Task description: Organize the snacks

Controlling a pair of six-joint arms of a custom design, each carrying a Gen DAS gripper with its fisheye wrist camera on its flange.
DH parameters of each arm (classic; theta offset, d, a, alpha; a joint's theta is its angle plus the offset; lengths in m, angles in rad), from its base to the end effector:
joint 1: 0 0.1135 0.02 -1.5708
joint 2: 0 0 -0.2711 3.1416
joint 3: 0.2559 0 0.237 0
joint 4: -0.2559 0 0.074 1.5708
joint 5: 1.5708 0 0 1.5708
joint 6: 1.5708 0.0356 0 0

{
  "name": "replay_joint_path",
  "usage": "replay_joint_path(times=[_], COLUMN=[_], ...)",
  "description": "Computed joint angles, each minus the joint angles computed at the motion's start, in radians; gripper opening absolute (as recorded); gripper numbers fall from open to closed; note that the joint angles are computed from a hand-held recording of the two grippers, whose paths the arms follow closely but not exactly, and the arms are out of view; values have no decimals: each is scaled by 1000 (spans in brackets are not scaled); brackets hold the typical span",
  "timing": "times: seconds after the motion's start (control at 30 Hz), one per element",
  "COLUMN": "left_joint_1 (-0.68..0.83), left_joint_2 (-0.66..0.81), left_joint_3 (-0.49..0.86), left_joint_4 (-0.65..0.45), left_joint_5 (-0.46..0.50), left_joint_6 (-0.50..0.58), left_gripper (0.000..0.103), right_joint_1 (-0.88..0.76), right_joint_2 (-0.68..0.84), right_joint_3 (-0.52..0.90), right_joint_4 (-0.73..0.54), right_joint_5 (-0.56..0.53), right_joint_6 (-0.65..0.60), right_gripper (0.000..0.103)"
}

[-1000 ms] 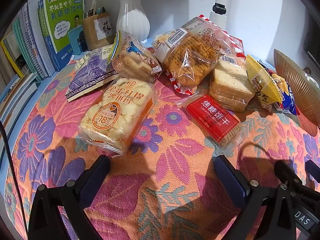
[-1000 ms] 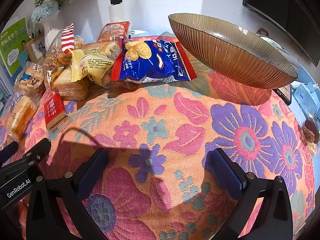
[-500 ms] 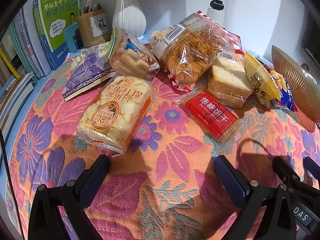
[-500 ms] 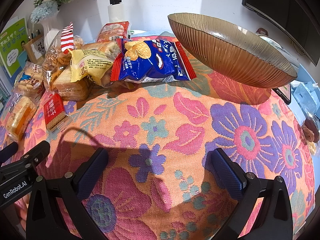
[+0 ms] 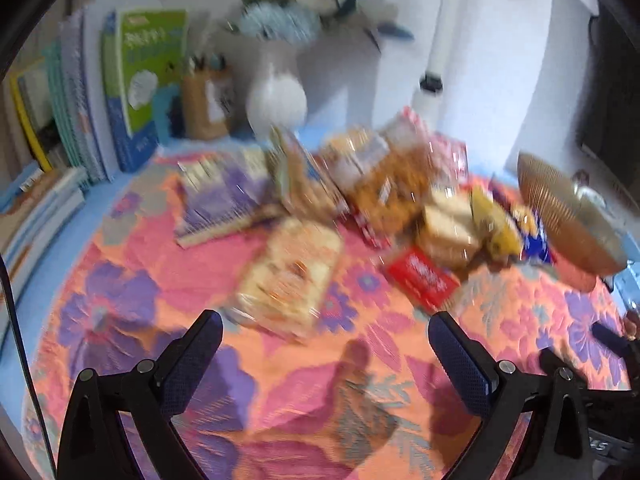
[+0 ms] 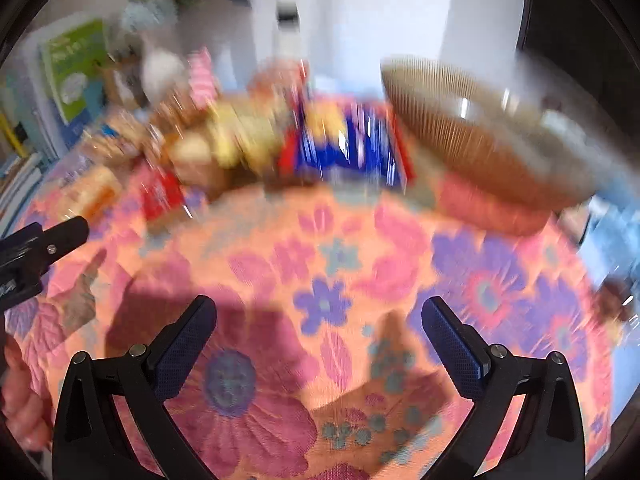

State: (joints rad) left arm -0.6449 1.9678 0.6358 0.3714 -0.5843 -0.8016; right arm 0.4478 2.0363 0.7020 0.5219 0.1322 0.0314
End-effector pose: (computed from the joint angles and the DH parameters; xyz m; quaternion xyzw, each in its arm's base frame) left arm 0.2490 -0.1627 0.0699 -0.1577 0.9038 0.0156 0.3975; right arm 0.2985 0.1382 0.0676 -0.1677 0.9120 0.0280 0.3734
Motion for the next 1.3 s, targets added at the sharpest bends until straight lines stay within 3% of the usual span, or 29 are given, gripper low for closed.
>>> replay_joint_path(times=[0.07, 0.13, 0.3, 0.43, 0.5, 0.63, 0.73, 0.83, 1.07, 1.2, 1.3], left_joint_1=[10, 18, 60, 101, 119, 139, 155, 182, 256, 275, 263], left_joint_2=[-56, -131, -282, -295, -255, -200, -160, -112, -62, -31, -8], left_joint_3=[-59, -117, -234, -277, -268, -233, -202, -166, -130, -82, -49], left_joint_4=[29, 46, 93, 132, 165, 195, 211, 214, 232, 178, 148], left_joint_5=[-39, -72, -96, 4, 49, 111, 170, 253, 404, 476, 449], left_joint_6=[21, 45, 130, 160, 186, 248, 292, 307, 352, 387, 395], left_gripper=[103, 103, 103, 103, 103, 103, 102, 94, 93, 93, 93], right_joint_1=[39, 63, 84, 108, 111, 159, 129, 102, 93, 86, 78], right_joint_2=[-57, -92, -101, -75, -69, -47, -40, -9, 29, 85, 117], right_joint_3=[-129, -170, -95, -11, -4, -36, 46, 124, 207, 291, 340], right_joint_4=[216, 288, 180, 70, 75, 210, 65, -33, -127, -203, -253], right_joint_5=[28, 23, -104, -214, -250, -115, -204, -261, -242, -244, -277], right_joint_6=[-44, -65, -33, -37, -37, -28, -44, -54, -117, -118, -116], right_gripper=[103, 103, 103, 103, 103, 103, 103, 103, 97, 96, 85])
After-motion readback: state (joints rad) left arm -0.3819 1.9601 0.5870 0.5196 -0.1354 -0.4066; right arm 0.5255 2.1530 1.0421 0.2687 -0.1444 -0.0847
